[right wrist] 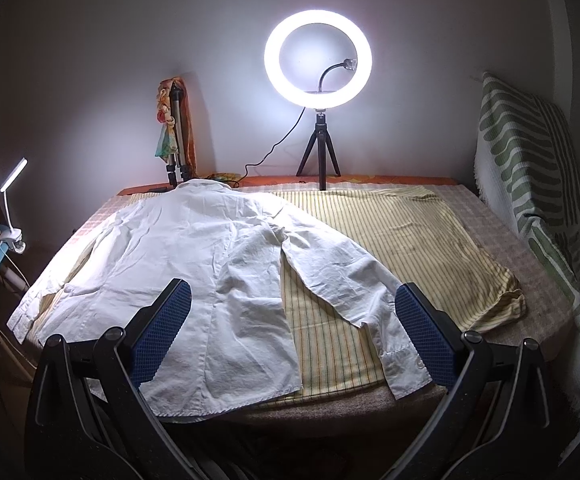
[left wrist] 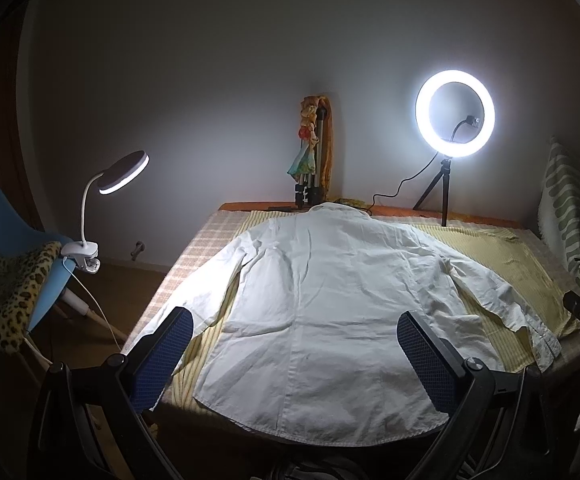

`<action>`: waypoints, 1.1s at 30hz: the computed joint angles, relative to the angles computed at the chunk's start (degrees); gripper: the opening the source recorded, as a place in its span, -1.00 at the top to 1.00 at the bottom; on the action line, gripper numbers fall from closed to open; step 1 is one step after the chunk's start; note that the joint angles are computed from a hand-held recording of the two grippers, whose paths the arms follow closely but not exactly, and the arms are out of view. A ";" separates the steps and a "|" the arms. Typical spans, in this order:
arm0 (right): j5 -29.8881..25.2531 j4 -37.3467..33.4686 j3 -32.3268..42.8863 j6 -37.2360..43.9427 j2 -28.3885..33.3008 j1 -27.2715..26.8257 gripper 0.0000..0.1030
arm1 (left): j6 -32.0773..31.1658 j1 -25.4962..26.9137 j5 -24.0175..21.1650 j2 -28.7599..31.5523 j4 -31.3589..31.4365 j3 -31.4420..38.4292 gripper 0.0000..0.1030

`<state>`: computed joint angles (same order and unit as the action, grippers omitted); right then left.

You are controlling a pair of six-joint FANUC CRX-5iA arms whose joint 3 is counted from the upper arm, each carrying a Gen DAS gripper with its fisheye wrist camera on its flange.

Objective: Fold small clothes

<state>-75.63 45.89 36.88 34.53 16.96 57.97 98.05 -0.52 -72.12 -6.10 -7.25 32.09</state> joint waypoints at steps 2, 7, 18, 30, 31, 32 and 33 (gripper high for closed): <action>0.04 -0.29 -0.20 -0.15 -0.21 -0.03 -1.00 | -0.12 -0.01 0.01 0.06 0.06 0.04 -0.99; 0.06 -0.16 -0.57 -0.62 -0.32 0.06 -1.00 | 0.12 -0.58 -0.18 0.34 -0.53 0.91 -0.99; 0.09 0.06 -0.83 -0.87 -0.57 0.11 -1.00 | 0.52 -1.45 0.66 -0.52 -1.75 0.24 -0.99; 0.09 0.13 -1.07 -1.21 -0.78 0.23 -1.00 | 0.38 -1.25 0.92 -0.76 -1.64 -0.01 -0.99; 0.07 0.06 -1.01 -1.18 -0.73 0.24 -1.00 | 0.28 -1.17 0.91 -0.79 -1.56 -0.05 -0.99; 0.10 0.10 -1.12 -1.22 -0.79 0.26 -1.00 | 0.18 -1.11 0.93 -0.80 -1.52 -0.07 -0.99; 0.10 0.13 -1.22 -1.23 -0.87 0.28 -1.00 | 0.00 -0.95 0.94 -0.84 -1.38 -0.10 -0.99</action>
